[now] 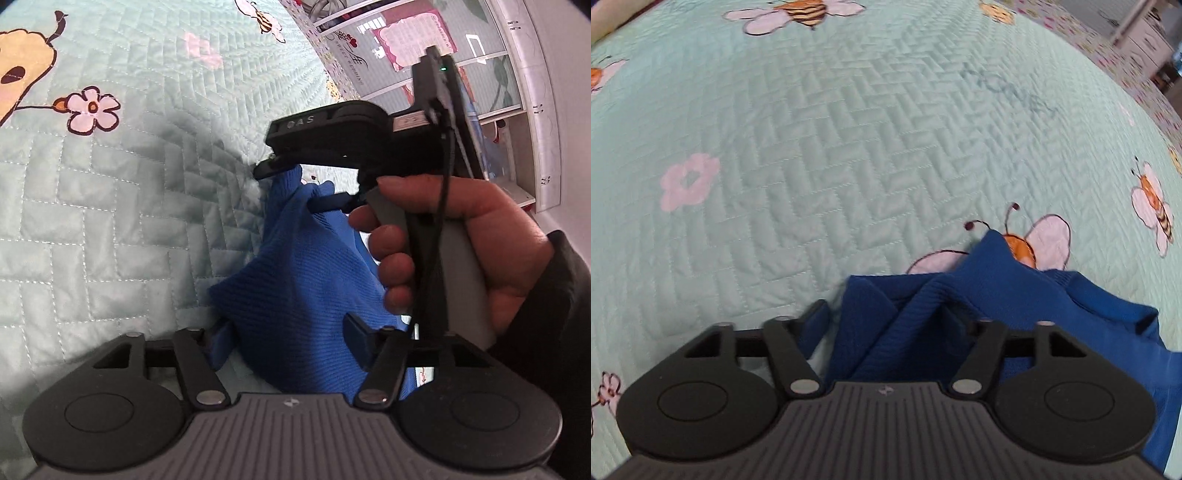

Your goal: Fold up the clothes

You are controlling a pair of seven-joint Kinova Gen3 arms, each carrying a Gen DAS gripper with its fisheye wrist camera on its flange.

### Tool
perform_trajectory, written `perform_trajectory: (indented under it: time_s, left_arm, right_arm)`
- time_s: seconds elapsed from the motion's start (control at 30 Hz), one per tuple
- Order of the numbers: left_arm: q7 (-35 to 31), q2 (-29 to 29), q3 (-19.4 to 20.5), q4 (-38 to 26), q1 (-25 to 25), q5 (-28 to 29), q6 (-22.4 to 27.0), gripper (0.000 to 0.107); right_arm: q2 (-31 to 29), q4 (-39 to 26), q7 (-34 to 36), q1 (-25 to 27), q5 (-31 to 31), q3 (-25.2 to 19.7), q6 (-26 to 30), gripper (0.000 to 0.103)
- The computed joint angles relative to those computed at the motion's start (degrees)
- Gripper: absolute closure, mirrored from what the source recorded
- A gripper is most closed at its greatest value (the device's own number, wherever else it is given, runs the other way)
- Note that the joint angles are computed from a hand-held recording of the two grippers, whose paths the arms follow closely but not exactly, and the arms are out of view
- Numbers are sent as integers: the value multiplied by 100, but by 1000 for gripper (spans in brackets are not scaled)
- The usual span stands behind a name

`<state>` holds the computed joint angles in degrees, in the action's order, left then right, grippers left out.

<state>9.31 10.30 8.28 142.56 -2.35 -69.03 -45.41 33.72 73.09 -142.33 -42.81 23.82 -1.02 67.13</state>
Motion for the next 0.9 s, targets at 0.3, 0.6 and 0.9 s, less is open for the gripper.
perform_trajectory:
  time_s: [0.3, 0.6, 0.9]
  left_arm:
    - [37, 165, 101, -163, 77, 17, 30, 82]
    - [-411, -454, 183, -207, 520, 337, 676, 85]
    - [-456, -1344, 228, -675, 1593, 163, 1717, 85]
  right_arm:
    - [-574, 820, -244, 296, -120, -68, -925, 83]
    - [-1373, 1861, -631, 650, -206, -137, -2104, 90]
    - [-3072, 3276, -994, 1445, -347, -337, -3323, 91]
